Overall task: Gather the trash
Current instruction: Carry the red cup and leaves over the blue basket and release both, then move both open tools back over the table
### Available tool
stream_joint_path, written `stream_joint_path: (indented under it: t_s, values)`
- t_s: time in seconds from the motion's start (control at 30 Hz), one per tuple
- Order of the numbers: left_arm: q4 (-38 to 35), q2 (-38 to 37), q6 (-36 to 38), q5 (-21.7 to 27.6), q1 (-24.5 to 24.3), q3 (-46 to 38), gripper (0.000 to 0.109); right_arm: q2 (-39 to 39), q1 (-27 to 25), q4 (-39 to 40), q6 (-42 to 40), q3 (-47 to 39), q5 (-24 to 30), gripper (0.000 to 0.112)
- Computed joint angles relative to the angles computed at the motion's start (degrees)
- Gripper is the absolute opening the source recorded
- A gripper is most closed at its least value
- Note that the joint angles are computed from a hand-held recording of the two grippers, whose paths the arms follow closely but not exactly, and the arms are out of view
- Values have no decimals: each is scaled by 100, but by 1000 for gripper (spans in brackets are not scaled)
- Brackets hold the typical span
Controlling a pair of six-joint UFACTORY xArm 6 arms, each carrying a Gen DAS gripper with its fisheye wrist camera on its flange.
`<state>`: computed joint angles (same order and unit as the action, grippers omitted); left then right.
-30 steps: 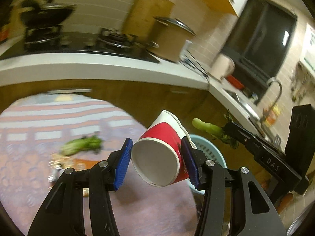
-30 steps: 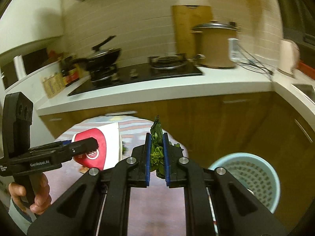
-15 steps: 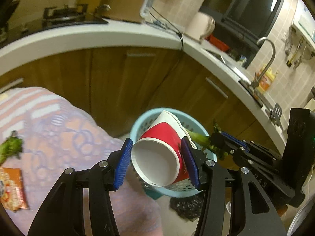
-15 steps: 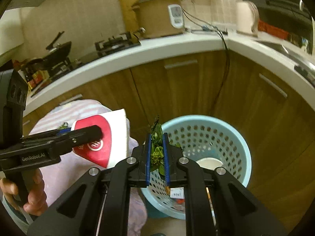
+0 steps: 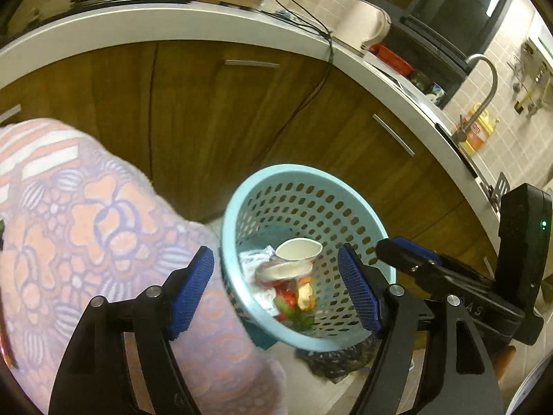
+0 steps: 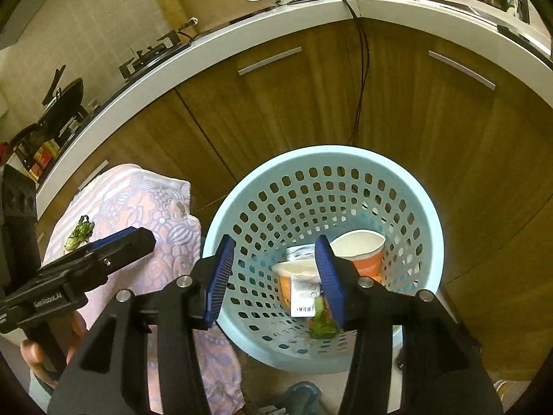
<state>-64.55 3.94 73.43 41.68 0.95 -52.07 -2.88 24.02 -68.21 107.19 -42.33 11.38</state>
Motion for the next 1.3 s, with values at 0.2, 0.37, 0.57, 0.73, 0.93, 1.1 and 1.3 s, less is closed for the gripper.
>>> stream_joint_path:
  t_s: [0.2, 0.37, 0.57, 0.73, 0.93, 1.1, 1.3]
  values:
    - [-128, -233, 123, 177, 470, 161, 71, 196, 285, 157, -314, -364, 126, 45]
    - [-248, -409, 173, 389, 1110, 194, 71, 593, 485, 404, -687, -860, -128, 45]
    - [-271, -485, 180, 505, 1911, 93, 71, 1306, 973, 1216, -1753, -1720, -114, 45]
    - [-239, -386, 89, 397, 2472, -56, 71, 1971, 1349, 2049, -2741, -2512, -10, 45]
    - [-153, -124, 58, 110, 3206, -246, 71, 3092, 1817, 4136, -4950, -3730, 77, 45]
    - [-236, 132, 69, 207, 3810, -550, 75, 4057, 2202, 5738, -6822, -5073, 537, 45]
    - [-93, 373, -69, 177, 4089, -827, 76, 5071, 2353, 6238, -7381, -6757, 1436, 45]
